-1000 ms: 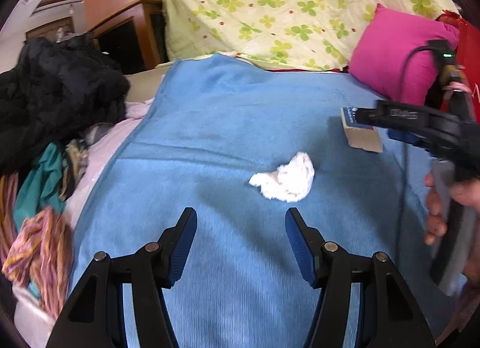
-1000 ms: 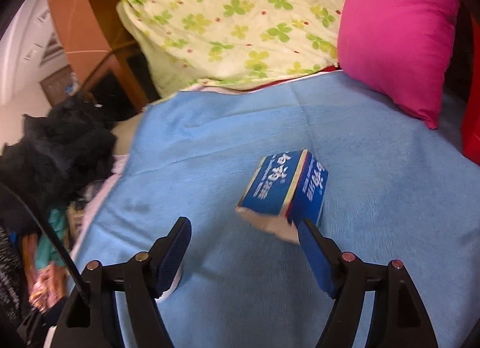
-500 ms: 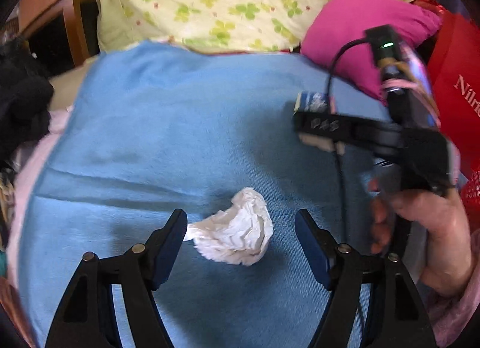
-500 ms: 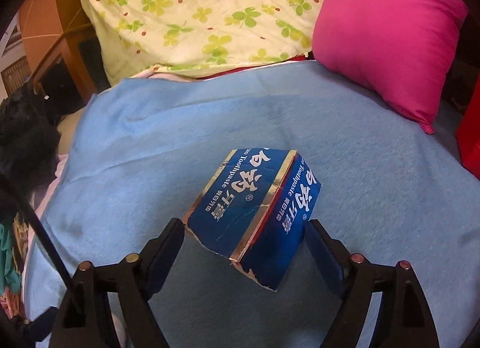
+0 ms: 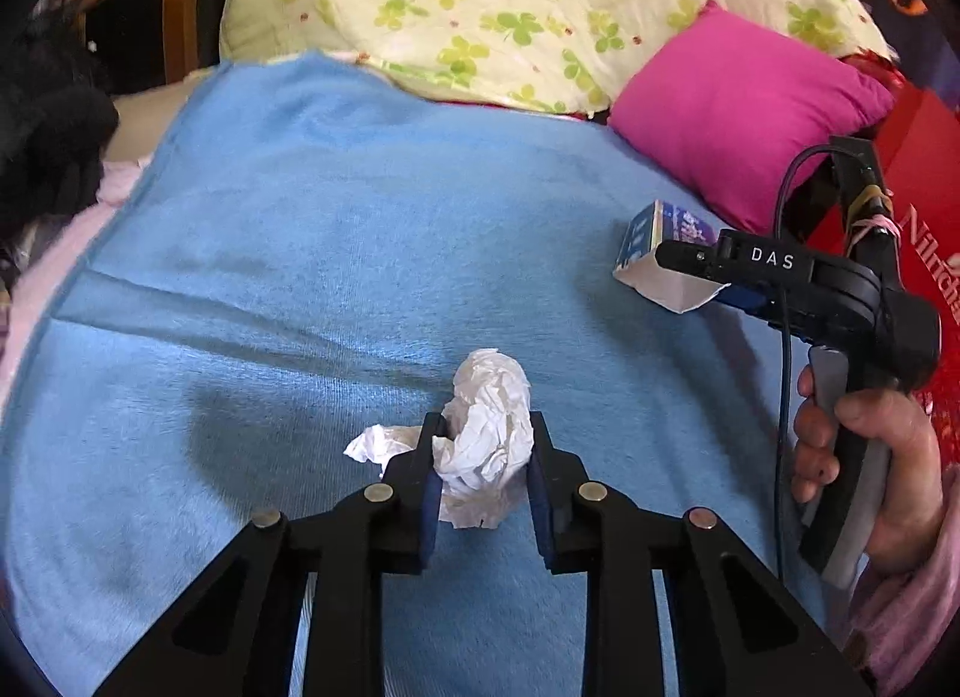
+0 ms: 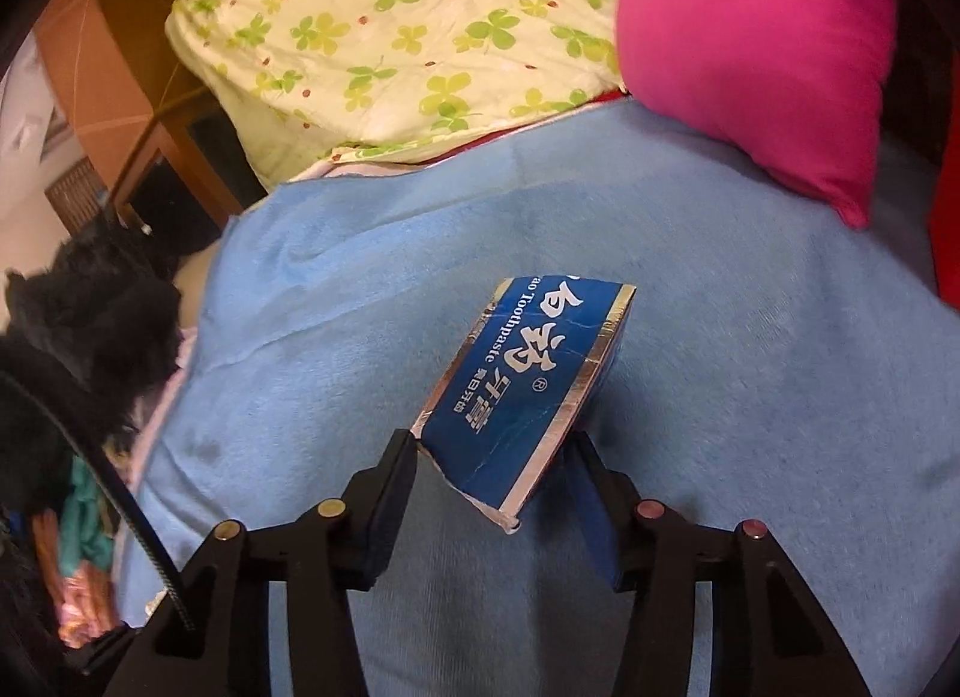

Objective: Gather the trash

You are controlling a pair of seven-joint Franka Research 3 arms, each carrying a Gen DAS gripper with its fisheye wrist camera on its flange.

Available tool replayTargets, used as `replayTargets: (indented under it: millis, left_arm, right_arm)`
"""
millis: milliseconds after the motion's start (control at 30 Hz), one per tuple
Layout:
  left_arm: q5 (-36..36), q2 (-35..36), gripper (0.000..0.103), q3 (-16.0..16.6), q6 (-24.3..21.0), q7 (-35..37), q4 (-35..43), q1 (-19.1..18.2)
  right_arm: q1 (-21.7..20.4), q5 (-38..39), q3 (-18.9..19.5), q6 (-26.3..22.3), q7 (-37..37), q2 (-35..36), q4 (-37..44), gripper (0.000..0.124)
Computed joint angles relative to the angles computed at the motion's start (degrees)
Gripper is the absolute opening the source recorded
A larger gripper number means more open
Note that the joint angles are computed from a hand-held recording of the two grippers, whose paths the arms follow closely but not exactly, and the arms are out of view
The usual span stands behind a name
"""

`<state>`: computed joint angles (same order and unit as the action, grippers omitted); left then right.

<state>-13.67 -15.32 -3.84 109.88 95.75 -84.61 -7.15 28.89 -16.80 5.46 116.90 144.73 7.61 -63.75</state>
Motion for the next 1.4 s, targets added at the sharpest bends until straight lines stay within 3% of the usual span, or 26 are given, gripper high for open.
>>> replayTargets:
  millis: [267,300,333,400,533,600,667,700,767,833,900,1100,1167,1233,1267,1300,1400]
  left_arm:
    - [5.06,-4.53,0.027,-1.4,0.13,-2.66,0.81,-0.38]
    - [6.17,-5.43,0.027,-1.72,0.0,-3.3,0.91,-0.39]
    - [7.07,-5.49,0.027,-1.99,-0.13,-3.91,1.72,-0.49]
    - [8.61,-6.03,0.027,-2.49,-0.48,-4.96,3.26,-0.8]
    - [11.13,-8.01,0.027,-3.15,0.01,-5.47,4.29,-1.69]
    - [11.22,-9.48,0.027,-2.78,0.39,-5.07,3.48,-2.44]
    - [10.69,-10.33,0.027,-1.92,0.44,-5.05,2.99,-2.94]
    - [10.43,-10.86,0.027,-1.59,0.46,-5.45,2.53,-3.0]
    - [10.27,-11.67,0.027,-1.07,0.4,-5.97,1.6,-3.04]
    - [10.41,-12.43,0.027,-0.76,0.57,-6.31,0.24,-2.98]
    - [10.36,-12.71,0.027,-0.42,0.01,-6.64,-0.34,-2.99]
    - [11.96,-12.8,0.027,-1.04,-0.5,-7.44,-0.97,-2.49]
    - [13.27,-12.91,0.027,-1.65,-0.06,-7.32,-1.07,-2.27]
    - [15.05,-12.93,0.027,-2.5,0.1,-7.49,-0.98,-1.85]
    - [15.87,-13.02,0.027,-2.94,0.27,-7.66,-0.99,-1.71]
    - [16.32,-13.12,0.027,-3.07,0.46,-7.66,-1.04,-1.73]
    - [18.36,-13.27,0.027,-4.08,0.62,-7.99,-0.72,-1.52]
  right_arm:
    - [-1.36,2.67,2.41,3.37,-1.11,-7.75,-6.22,0.053]
    - [-1.41,2.2,2.97,3.89,-0.94,-9.02,-7.05,0.033]
    - [-1.5,2.03,3.59,4.13,-0.93,-10.27,-7.75,0.029]
    - [-1.84,1.63,4.85,5.1,-0.72,-12.91,-9.69,0.03]
    - [-2.69,-1.8,8.04,2.09,-1.36,-16.47,-11.76,0.03]
    - [-3.29,0.29,8.24,2.71,-1.83,-18.77,-14.57,0.03]
    - [-4.2,4.14,7.95,5.29,-1.82,-20.75,-17.56,0.038]
    - [-4.65,6.3,7.84,6.58,-1.1,-21.46,-18.77,0.061]
    - [-5.78,8.86,7.83,10.97,-0.06,-22.97,-21.87,0.081]
    - [-7.0,10.78,7.98,16.47,1.05,-23.56,-24.41,0.081]
    - [-7.85,12.32,8.43,17.83,2.06,-22.32,-24.23,0.081]
    - [-6.47,10.47,9.18,15.08,2.56,-13.81,-16.98,0.081]
    - [-4.84,7.2,9.19,9.77,2.61,-9.41,-11.48,0.079]
    - [-3.17,7.26,8.16,6.83,1.02,-6.9,-8.86,0.058]
    - [-2.26,7.42,7.69,3.71,-0.24,-5.06,-6.25,0.042]
    - [-1.41,7.18,7.16,1.7,-1.0,-4.04,-4.86,0.037]
    - [0.46,5.98,5.45,1.52,-1.88,-4.64,-4.75,0.036]
